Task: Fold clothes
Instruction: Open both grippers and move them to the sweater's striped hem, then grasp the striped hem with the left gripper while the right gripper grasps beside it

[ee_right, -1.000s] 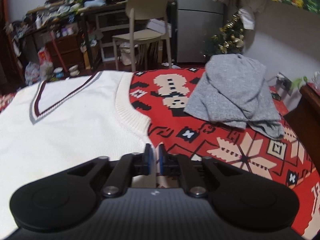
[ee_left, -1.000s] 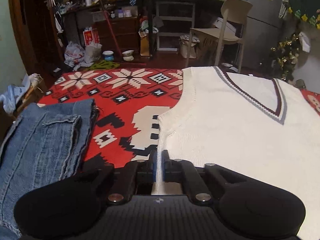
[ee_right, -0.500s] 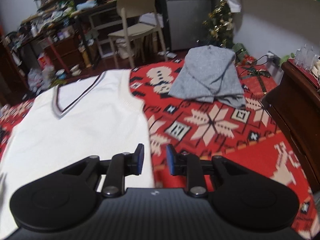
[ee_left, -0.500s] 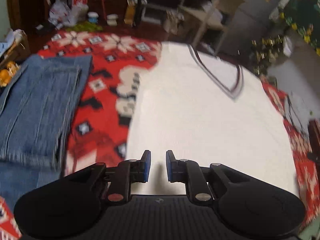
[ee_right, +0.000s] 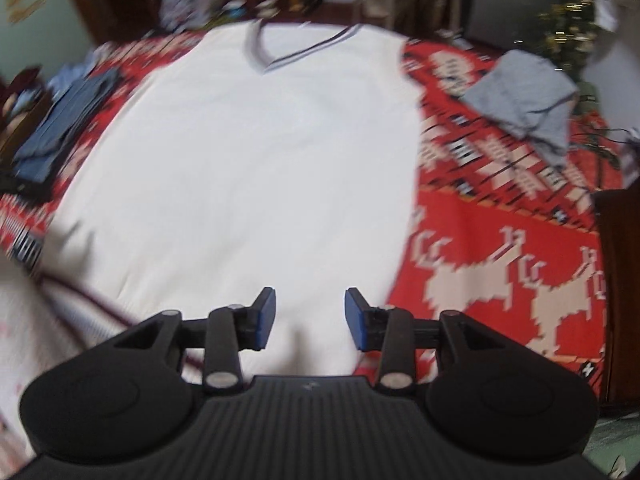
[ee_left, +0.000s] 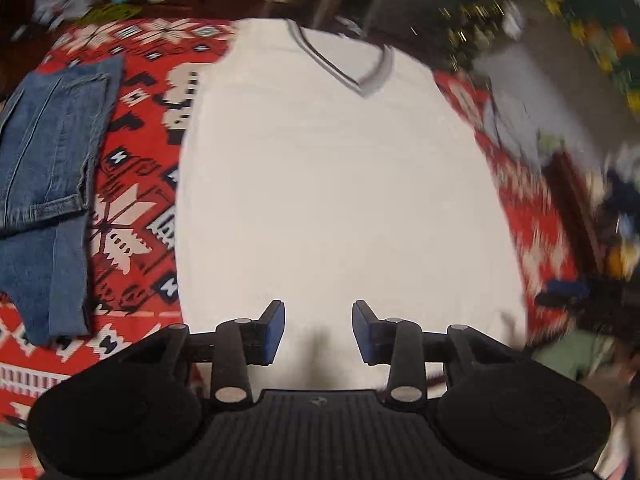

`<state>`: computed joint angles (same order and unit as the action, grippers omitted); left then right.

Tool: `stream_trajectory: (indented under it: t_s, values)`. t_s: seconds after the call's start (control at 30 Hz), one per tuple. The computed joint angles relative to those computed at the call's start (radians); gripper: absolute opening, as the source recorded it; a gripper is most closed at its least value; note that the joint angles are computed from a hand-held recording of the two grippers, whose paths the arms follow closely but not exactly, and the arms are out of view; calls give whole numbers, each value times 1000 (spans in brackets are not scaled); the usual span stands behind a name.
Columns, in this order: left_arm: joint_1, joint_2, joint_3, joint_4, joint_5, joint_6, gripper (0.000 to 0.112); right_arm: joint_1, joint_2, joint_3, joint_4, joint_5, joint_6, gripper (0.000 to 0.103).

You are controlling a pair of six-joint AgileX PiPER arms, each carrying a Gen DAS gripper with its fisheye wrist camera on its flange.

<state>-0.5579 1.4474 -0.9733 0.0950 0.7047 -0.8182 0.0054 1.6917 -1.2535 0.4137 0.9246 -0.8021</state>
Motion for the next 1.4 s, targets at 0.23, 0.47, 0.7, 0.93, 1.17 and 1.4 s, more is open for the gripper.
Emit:
stream_trajectory:
  t_s: [0.23,0.47,0.7,0.93,1.17,1.4]
  values:
    - [-84,18,-10,-18,35,201,37,41,-110,124,9,33,-214,44]
    - [-257,113,-97,50,50,414,37,213,-238,306,-97,-69,-495,40]
    - [-362,254,-192,167,122,513,37,343,-299,454,-272,-194,-552,34]
    - [-316,263,-164,105,81,564,37,394,-351,598,-306,-352,-608,33]
    - [-297,230,-122,69,20,537,37,341,-369,551,-162,-311,-706,23]
    - [-329,216,-105,118,-10,517,37,313,-367,500,-128,-291,-706,22]
